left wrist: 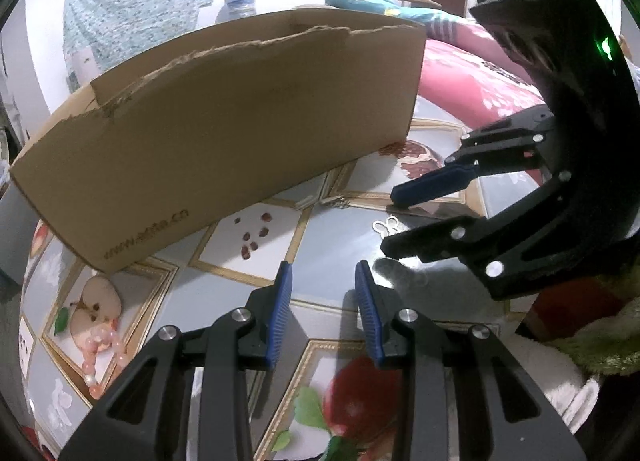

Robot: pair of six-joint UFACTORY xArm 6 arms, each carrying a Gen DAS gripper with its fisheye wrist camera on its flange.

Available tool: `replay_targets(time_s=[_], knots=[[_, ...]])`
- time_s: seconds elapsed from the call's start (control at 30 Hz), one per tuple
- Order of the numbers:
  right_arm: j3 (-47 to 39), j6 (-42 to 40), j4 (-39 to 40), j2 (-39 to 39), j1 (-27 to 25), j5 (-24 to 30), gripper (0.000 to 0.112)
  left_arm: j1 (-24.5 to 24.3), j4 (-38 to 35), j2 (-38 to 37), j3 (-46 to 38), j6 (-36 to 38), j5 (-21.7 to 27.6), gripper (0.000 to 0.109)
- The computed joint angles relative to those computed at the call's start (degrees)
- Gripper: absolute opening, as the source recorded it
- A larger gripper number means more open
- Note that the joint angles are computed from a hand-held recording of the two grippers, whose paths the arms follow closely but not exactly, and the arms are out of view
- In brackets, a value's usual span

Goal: Organize jewelry

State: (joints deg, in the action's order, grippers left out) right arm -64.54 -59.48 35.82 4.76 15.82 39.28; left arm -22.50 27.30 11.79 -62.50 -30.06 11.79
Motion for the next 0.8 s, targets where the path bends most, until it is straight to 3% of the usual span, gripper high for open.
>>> replay_targets(time_s=[0.17,0.37,0.8], knots=[[3.3,5.3,-4.2,-1.6,2.4,-6.3,0.033,0.3,-2.7,-0.3,1.5,2.0,-1.6,0.032],[2.1,7.3,-5.8,-1.4,1.6,-4.3,0.019,0.8,-3.1,0.0,1.3,1.8,-2.5,0.032],[0.1,9.0,-6.9,-0.5,0.9,-1.2,0.018,1.5,-1.6,-0.5,2.1,0.3,-3.7,0.032]])
